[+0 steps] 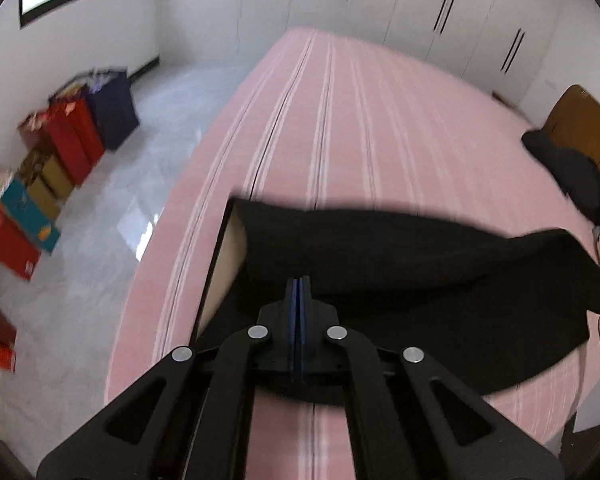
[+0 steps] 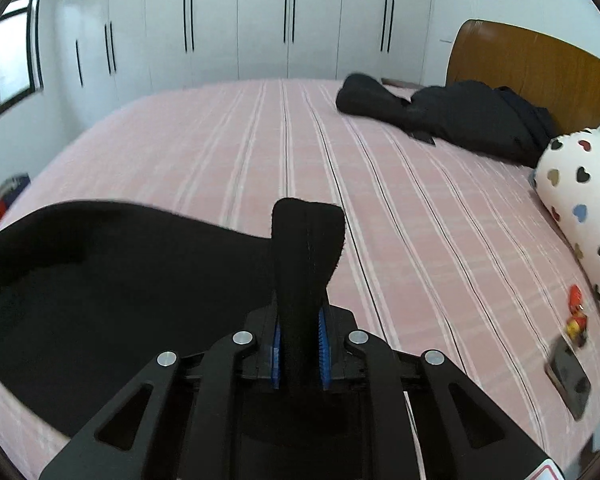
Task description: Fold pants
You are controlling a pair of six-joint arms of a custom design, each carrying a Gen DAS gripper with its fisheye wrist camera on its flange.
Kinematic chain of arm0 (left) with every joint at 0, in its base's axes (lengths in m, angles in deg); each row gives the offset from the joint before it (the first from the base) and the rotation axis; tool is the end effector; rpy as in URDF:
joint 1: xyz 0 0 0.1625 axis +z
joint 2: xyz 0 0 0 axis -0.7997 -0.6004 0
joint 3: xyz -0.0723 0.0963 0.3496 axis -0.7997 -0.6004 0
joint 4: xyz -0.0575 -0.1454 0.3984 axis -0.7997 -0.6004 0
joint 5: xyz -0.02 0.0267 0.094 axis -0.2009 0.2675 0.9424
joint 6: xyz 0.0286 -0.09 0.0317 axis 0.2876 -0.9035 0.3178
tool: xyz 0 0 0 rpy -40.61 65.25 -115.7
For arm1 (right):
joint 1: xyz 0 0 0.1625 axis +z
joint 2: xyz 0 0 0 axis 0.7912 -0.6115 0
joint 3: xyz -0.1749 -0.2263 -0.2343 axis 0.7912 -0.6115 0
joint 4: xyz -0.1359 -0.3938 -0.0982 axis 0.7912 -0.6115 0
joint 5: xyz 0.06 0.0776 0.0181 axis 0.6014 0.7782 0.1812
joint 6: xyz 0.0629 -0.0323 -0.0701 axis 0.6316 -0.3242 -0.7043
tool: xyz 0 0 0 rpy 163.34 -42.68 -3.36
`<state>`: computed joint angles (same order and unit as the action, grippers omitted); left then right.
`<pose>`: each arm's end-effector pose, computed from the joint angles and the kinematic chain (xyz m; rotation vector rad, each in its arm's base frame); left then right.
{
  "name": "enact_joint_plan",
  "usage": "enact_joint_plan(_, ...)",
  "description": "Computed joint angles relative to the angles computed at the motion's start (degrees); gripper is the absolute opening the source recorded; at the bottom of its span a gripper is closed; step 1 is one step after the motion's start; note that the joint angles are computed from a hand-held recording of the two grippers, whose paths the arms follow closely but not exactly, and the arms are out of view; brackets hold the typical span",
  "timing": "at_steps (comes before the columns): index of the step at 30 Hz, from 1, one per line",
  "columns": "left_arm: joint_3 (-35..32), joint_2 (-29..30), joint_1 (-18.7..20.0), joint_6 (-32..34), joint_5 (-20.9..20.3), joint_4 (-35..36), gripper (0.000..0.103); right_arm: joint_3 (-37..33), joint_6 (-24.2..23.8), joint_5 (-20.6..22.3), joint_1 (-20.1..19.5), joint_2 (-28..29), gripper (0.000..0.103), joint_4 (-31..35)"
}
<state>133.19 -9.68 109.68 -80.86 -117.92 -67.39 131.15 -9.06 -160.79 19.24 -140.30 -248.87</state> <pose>-0.1351 -0.5719 0.3307 0.2933 2.4371 -0.6787 -0.0581 -0.4617 0.5491 0.1025 -2.0477 0.9538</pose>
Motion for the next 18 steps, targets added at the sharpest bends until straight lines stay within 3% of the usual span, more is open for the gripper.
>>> enact_joint_plan(3,5.44,-3.61,1.04,-3.71,2.26,0.93,0.000,3.51,-0.23,-0.97,-2.18,-2.33,0.016,0.59)
enact_joint_plan(4,6.66,-4.54,1.61,-5.32,1.48,1.20,0.000,4.13,-0.13,-1.84,-2.68,-2.57,0.017,0.68)
enact_joint_plan(6,8.76,-6.10,2.94,-9.48,-1.76,-1.15,0.001,6.11,-0.62,-4.26,-3.04,-2.95,0.029,-2.31)
enact_joint_plan(7,9.35,-6.42,3.55,-11.55,-3.78,-3.19,0.007,6.84,-0.65,-5.13,-3.04,-3.16,0.035,-4.08)
enact_joint_plan(9,8.82,-5.20,4.88,-14.40,-7.53,-7.25,0.028,8.92,1.07,-4.50,-3.49,-5.50,0.045,-6.25)
enact_joint_plan(10,8.26,-3.90,5.69,-15.82,-9.64,-10.62,0.051,10.08,2.18,-3.44,-3.82,-7.03,0.046,-6.32)
enact_joint_plan(11,7.69,-2.42,6.15,-17.41,-10.93,-13.76,0.062,10.89,3.73,-2.19,-4.26,-8.64,0.047,-5.64)
enact_joint_plan(14,3.09,3.31,8.50,-18.84,-17.32,-17.11,0.068,13.46,9.03,2.15,-5.36,-14.22,0.048,-0.56)
enact_joint_plan(16,-0.42,7.13,9.77,-20.66,-20.09,-15.11,0.071,15.35,10.21,2.80,-5.13,-16.49,0.051,0.15)
enact_joint_plan(18,-3.30,9.90,10.97,-22.68,-22.78,-11.80,0.061,17.47,12.29,4.79,-5.70,-19.53,0.056,2.33)
